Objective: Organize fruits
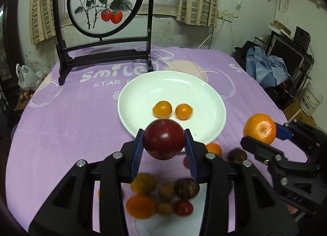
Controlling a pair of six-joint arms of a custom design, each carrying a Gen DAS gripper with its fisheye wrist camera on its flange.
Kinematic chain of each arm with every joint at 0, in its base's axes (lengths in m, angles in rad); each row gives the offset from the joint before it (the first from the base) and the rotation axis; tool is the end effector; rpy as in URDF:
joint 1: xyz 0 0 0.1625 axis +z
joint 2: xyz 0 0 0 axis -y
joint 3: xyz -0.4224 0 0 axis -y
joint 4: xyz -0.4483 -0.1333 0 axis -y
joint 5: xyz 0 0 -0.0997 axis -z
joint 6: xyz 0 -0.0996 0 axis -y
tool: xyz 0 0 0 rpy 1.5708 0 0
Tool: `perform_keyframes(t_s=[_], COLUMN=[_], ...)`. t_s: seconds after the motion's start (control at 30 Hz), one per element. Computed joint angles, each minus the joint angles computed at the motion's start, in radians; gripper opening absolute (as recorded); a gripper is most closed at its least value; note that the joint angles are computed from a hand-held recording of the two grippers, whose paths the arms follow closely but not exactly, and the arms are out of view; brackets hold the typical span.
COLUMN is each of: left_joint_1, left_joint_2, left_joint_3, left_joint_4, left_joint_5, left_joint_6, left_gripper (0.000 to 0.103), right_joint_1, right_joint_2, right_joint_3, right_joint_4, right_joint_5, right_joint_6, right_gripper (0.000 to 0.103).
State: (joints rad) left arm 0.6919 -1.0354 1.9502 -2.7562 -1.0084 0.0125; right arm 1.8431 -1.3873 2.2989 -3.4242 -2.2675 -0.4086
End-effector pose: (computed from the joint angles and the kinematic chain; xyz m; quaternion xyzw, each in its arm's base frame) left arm -0.3489 -0.5312 0.1160 0.3766 0.8751 -0.2330 0.1952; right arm 0.1938 -0.4360 0.2591 0.1337 -0.8413 0.4047 0.3325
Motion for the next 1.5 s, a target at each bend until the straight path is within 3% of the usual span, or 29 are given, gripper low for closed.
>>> perform_keyframes(t_s=[0.17,0.33,0.37,0.43,0.53,0.83,0.93,1.23,1.3,1.5], left_joint_1=[0.044,0.075,0.08,0.085,0.081,0.045,0.031,0.008,0.008,0.022], left_joint_2=[0.112,0.184,0.194,0.199,0.181,0.074,0.015,-0.122,-0.141,-0.173], left_joint_3=[-0.097,-0.165,-0.176,-0.183,-0.154,-0.023,0.044,0.187,0.216,0.254], left_joint_4=[0.041,0.1,0.116,0.121,0.066,0.032,0.014,-0.02,-0.04,-0.055], left_joint_5=[-0.007,-0.019,-0.019,-0.007,0.006,0.038,0.04,0.044,0.045,0.036], left_joint_6=[-0.011,-0.044,-0.057,-0.079,-0.064,-0.036,-0.034,-0.038,-0.029,-0.021], left_gripper=[0.039,0.04,0.041,0.059,0.066,0.073,0.084,0.086,0.09,0.09], right_joint_1=[-0.085,-0.124,-0.13,-0.131,-0.121,-0.081,-0.062,-0.018,-0.009,-0.002], right_joint_2=[0.084,0.126,0.127,0.126,0.112,0.047,0.039,0.005,0.002,0.029], right_joint_3=[-0.08,-0.125,-0.129,-0.119,-0.097,-0.004,0.026,0.12,0.14,0.156], right_joint_4=[0.044,0.098,0.109,0.07,0.033,0.007,-0.016,0.007,0.012,0.032], right_joint_5=[0.007,-0.002,0.0,0.009,0.011,-0.02,-0.041,-0.086,-0.098,-0.134], right_joint_6=[0.014,0.05,0.066,0.055,0.035,0.07,0.072,0.151,0.169,0.201], right_gripper=[0.042,0.043,0.048,0.06,0.061,0.064,0.064,0.064,0.064,0.064])
